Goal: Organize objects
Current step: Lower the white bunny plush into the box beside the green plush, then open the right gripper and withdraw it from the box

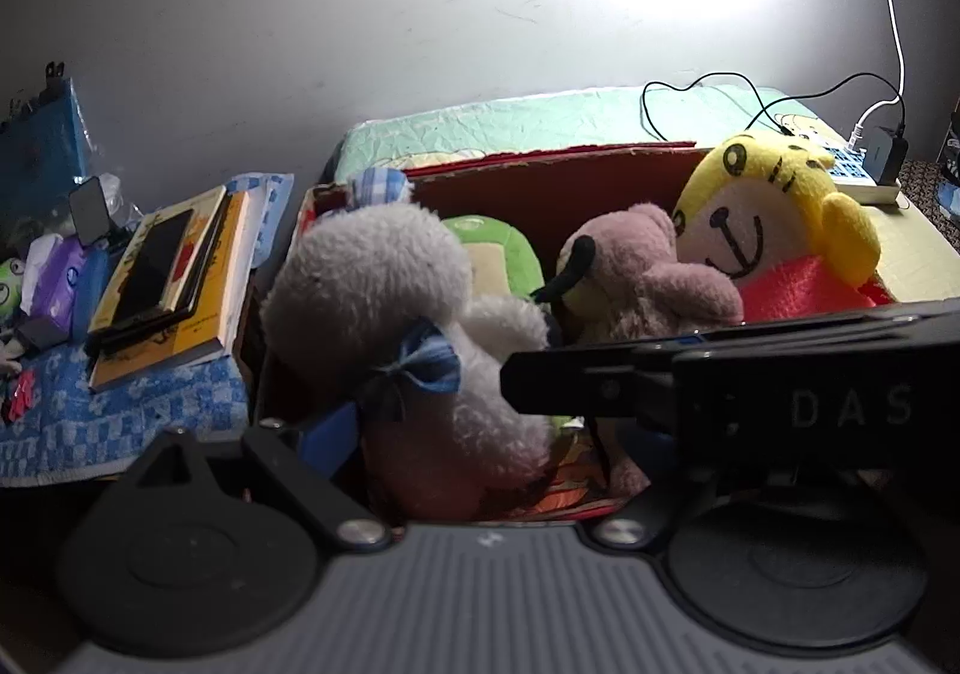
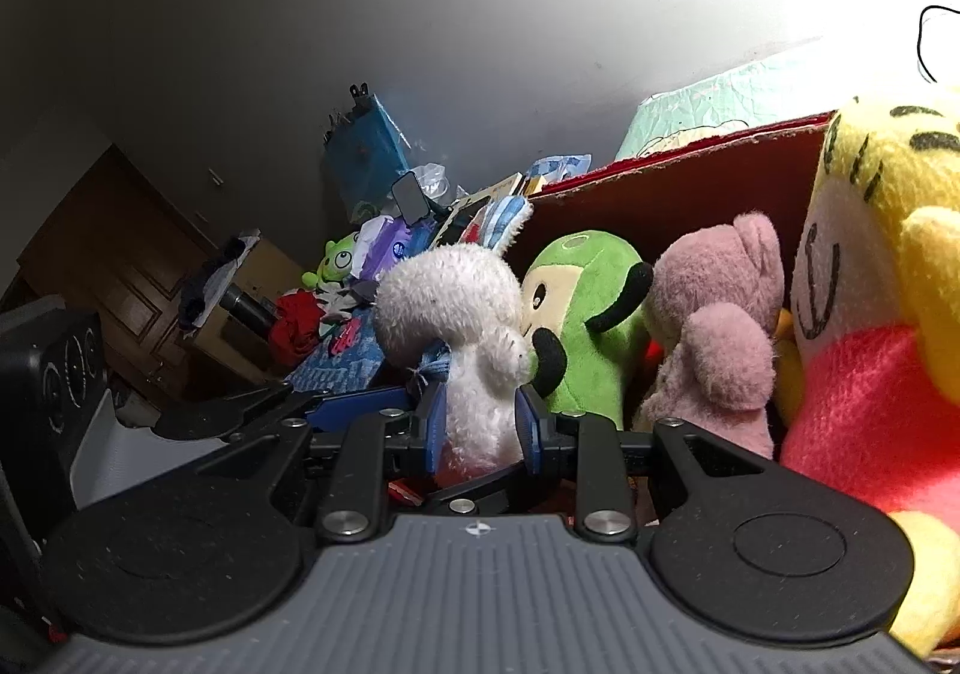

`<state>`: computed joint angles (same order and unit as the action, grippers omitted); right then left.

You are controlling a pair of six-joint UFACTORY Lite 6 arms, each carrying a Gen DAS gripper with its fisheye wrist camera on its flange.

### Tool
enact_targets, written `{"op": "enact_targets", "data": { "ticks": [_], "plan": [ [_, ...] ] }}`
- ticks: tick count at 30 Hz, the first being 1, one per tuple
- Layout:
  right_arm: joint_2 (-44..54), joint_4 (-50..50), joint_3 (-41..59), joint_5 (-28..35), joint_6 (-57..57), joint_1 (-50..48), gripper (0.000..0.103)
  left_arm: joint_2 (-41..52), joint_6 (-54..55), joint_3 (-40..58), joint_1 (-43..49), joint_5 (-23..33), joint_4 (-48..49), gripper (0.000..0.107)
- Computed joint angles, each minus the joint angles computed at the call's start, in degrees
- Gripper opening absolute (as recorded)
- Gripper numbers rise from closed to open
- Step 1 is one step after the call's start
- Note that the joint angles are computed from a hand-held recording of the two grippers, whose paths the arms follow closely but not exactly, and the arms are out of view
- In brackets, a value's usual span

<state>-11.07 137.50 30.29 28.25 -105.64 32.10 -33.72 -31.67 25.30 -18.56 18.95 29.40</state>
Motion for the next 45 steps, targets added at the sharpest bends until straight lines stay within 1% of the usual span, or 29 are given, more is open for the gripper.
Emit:
{"op": "enact_targets", "data": {
  "ticks": [4, 8, 12, 18, 26, 33, 37, 41, 45],
  "plan": [
    [-3.58, -2.13, -2.09, -0.70, 1.40, -1.26, 0.029, -0.12, -8.69, 0.62, -3.80, 3.51, 5.65, 0.091],
    [-7.20, -5.48, -4.22, -1.09, 4.10, -2.82, 0.029, -0.93, -14.70, 1.43, -7.96, 7.47, 8.66, 0.092],
    [-10.53, -8.51, -5.47, -2.46, 6.66, -3.27, 0.029, -0.47, -24.32, 2.80, -14.74, 13.27, 14.54, 0.093],
    [-15.25, -14.57, -7.41, -3.97, 11.28, -4.61, 0.028, 1.09, -33.27, 4.55, -21.62, 20.16, 17.62, 0.093],
    [-18.89, -21.75, -9.11, -3.41, 16.80, -6.87, 0.028, 1.68, -41.22, 6.14, -28.10, 27.13, 18.68, 0.093],
    [-23.76, -31.18, -11.75, -0.77, 23.42, -9.41, 0.029, 0.97, -47.12, 6.43, -33.85, 32.52, 18.02, 0.095],
    [-25.34, -33.84, -12.66, 0.18, 25.45, -9.83, 0.029, 1.73, -50.31, 6.38, -38.05, 35.41, 17.13, 0.095],
    [-27.34, -36.11, -13.92, 0.30, 27.83, -9.55, 0.029, 2.95, -53.07, 6.16, -41.21, 36.90, 16.63, 0.095],
    [-29.56, -38.45, -15.26, -0.78, 30.11, -8.39, 0.029, 4.12, -54.26, 5.72, -42.00, 36.01, 14.81, 0.095]
  ]
}}
